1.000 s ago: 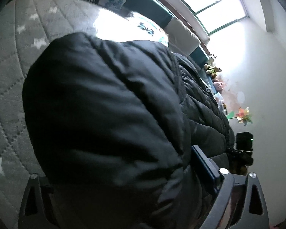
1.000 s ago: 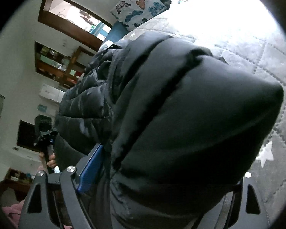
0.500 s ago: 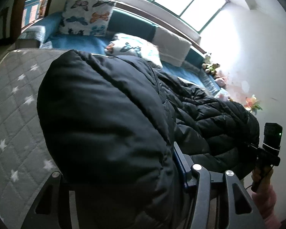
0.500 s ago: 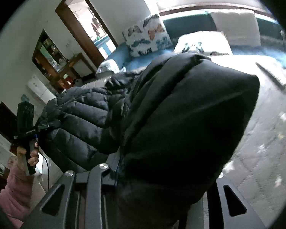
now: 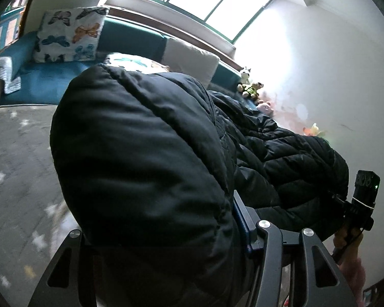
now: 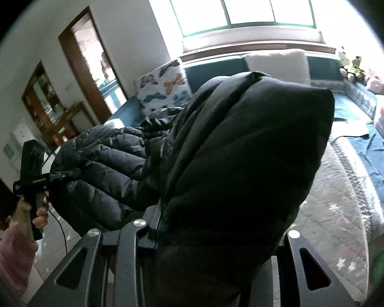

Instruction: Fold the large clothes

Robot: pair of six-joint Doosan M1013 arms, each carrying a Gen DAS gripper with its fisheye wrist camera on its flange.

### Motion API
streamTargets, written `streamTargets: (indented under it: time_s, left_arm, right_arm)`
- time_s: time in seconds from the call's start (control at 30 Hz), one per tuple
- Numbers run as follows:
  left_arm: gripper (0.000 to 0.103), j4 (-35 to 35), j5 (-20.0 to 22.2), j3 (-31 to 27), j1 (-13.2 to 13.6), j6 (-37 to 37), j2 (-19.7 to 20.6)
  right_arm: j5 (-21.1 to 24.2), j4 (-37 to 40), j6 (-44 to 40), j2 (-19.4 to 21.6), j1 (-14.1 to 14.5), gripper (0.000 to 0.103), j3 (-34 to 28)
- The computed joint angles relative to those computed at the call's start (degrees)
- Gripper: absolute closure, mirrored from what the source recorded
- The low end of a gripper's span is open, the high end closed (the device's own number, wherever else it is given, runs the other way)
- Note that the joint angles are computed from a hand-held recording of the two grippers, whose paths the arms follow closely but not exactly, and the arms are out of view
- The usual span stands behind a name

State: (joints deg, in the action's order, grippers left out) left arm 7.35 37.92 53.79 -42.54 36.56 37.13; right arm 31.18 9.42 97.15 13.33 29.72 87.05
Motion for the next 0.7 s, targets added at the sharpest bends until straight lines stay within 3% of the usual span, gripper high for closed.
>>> streamTargets:
  time_s: [0.1,0.23,0.27,0.4,0.53,0.7]
  left_arm:
    - [0.044,-2.21,4.36,-6.97,0.05,2.15,4.98]
    - [0.043,-3.71,16.49,-19.51,-0.1,2.34,13.44]
    - [0.039,-4.23,17.26,-20.39,0.04,1.94,14.38]
    - [0.025,-6.56,14.53,-18.41,0.58,0.32,14.13]
    - [0.02,-2.79,18.83,-16.95,-0.36,-1.64,12.9]
    - [0.02,-0.03,17.98,-11.02,-0.97,-1.06,9.24]
  right_arm:
    - [-0.63,0.16,1.23,0.8,-0.93,0.065,0.77]
    - [2.3,-0.86,4.99,3.62,-2.11,0.063,1.63]
    - [2.93,-2.66,7.22,4.36,-2.32,0.061,2.01]
    - [-0.67,7.87,1.97,4.62,-4.58,0.049,5.2]
    - [2.25,3.98,6.34,5.02,-4.05,0.044,3.47]
    - [6.65,1.35,9.49,4.44,-4.52,0.041,2.48]
